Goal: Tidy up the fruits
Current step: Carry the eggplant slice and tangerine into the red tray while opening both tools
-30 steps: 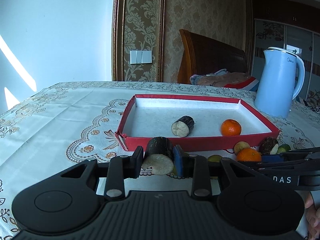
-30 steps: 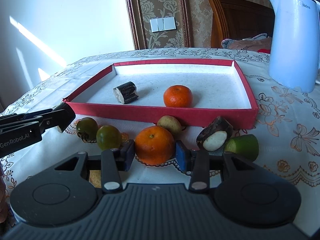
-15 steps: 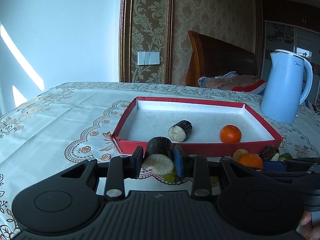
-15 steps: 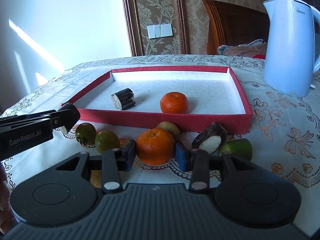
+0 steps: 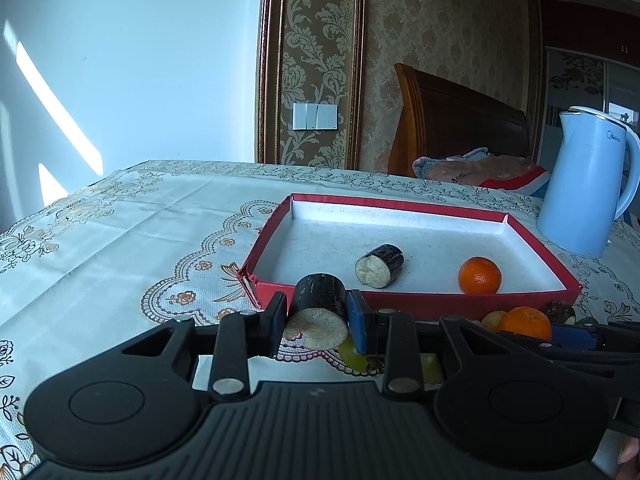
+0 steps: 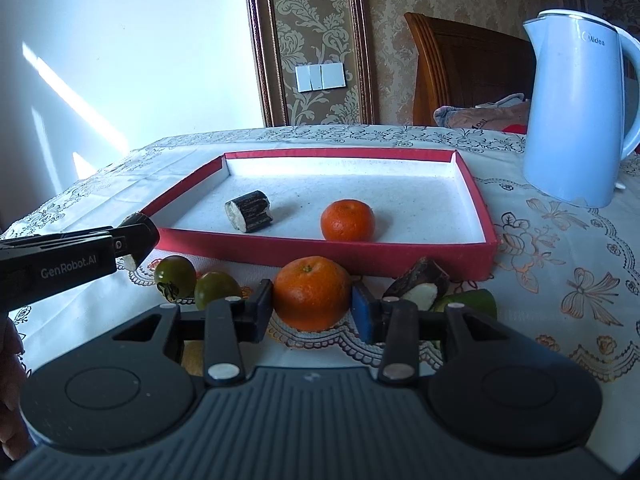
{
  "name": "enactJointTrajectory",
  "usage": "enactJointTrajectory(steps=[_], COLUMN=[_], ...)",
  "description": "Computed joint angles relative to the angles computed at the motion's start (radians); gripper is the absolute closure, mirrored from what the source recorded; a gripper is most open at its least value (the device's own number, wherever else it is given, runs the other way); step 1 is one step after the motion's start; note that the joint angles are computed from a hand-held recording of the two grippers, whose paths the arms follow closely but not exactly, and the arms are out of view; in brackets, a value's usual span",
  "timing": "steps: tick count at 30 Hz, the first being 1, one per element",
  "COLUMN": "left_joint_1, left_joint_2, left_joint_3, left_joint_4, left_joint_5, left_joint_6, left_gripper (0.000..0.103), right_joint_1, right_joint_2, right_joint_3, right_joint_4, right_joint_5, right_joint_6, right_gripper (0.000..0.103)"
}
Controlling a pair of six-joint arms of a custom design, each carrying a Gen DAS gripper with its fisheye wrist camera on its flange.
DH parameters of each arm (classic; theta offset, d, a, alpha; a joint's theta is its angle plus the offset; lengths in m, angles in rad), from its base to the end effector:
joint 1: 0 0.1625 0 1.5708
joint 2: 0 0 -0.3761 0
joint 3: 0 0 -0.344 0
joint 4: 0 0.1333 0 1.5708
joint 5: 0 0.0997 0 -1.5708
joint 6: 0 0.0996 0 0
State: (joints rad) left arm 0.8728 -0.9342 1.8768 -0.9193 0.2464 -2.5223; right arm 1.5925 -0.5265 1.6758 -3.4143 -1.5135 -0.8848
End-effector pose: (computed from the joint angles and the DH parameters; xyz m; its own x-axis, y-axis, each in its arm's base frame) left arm -0.1116 -0.4907 0.0864 -0.6509 -0.4668 -0.5987 0.4823 0.3547 -0.8010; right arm 0.1521 -0.6030 0.0250 -0.6188 -0.6315 0.4672 -0.7823 0.4416 -0.4393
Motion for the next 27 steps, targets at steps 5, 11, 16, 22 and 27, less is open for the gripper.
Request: enactJointTrajectory(steps=[5, 11, 16, 22, 27], left_joint_1=[-0.004, 0.001, 0.017, 0.071, 0.118], left_joint_2=[-0.007, -0.041, -0.065, -0.024, 0.039], left_joint_3=[0.012, 0.028, -0.009, -0.148, -0.286], left_joint_4=[-0.031, -0.115, -0.095, 0.100, 0.355], left_joint_5=[-0.001, 0.002, 0.022, 0.047, 0.076], left_joint_6=[0.022, 0.125, 0.149, 0.050, -0.141], left_gripper=[0.072, 0.072, 0.072, 0.072, 0.072], right_joint_1=[-0.002, 0.000, 0.028, 0.072, 0.085], right_joint_2=[-0.006, -0.021, -0.012, 0.048, 0.104], right_joint_3=[0.007, 0.016, -0.029, -0.146, -0.225], right_joint_4=[-0.003, 0.006, 0.035, 0.082, 0.115], right_joint_5=[0.016, 0.048, 0.051, 0.025, -0.005], right_joint_6=[-0.005, -0.012, -0.015, -0.017, -0.031], right_gripper=[0.064, 0.064, 0.064, 0.064, 0.064])
